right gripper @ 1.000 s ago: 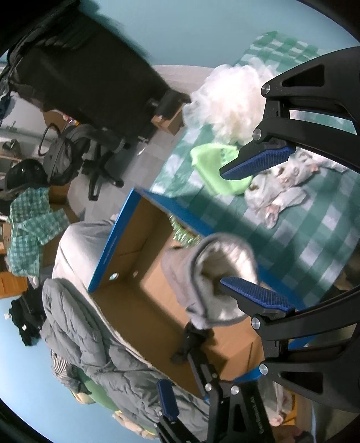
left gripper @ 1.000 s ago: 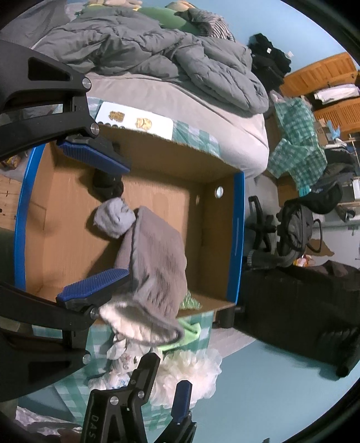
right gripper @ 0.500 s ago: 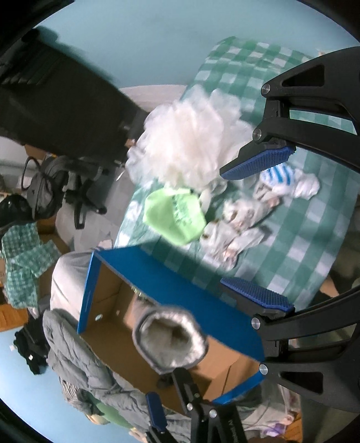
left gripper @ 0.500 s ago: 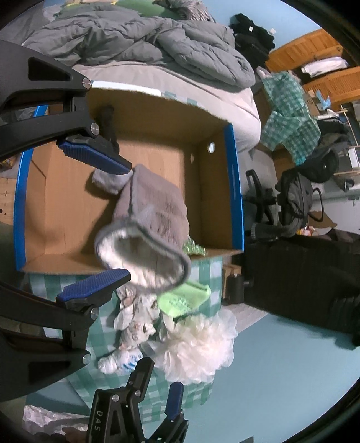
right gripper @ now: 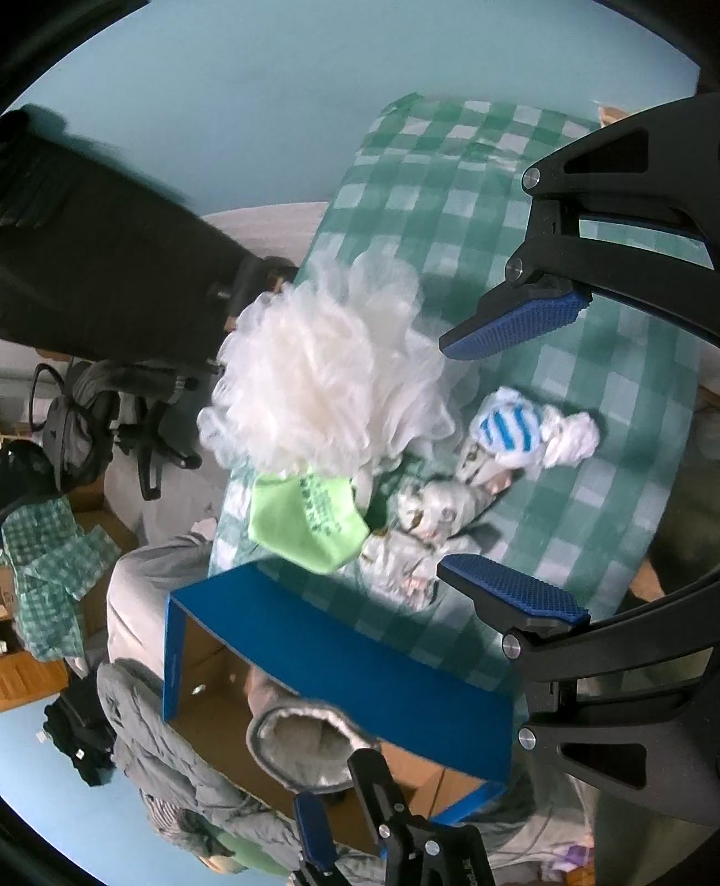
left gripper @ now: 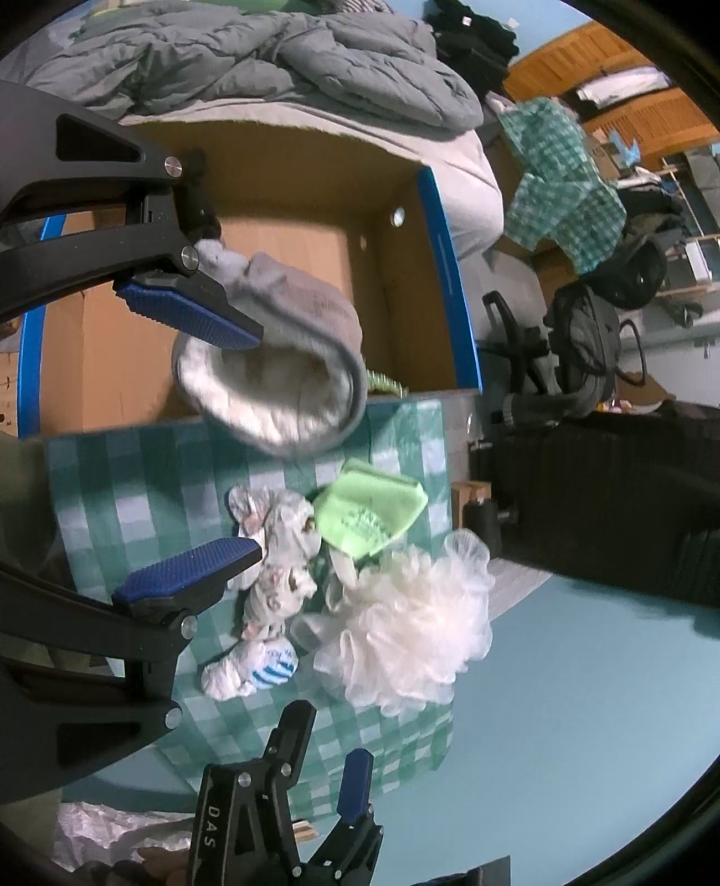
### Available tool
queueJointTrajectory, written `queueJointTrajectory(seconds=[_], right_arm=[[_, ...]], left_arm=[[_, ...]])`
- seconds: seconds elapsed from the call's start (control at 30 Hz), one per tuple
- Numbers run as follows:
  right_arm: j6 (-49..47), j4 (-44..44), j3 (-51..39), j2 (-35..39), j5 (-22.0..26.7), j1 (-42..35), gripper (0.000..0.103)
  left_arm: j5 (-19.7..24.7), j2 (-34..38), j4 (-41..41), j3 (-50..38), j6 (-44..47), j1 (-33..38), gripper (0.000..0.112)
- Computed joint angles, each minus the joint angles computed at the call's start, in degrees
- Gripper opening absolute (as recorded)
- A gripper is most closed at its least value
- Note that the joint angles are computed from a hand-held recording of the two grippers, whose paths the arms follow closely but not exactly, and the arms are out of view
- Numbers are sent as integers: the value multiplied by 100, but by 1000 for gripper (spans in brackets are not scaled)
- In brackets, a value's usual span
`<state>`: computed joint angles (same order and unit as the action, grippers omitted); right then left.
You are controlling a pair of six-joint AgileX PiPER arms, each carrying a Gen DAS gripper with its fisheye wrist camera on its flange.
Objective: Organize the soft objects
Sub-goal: 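Withdraw both open tools from the box back toward the table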
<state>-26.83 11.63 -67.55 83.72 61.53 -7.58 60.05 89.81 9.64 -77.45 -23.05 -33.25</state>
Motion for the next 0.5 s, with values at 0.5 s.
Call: queueJointTrajectory(seconds=[0.5], right_arm=[[-765, 278, 381, 107, 65, -996, 73]], left_arm=[[-14, 698, -313, -381, -40, -512, 72]])
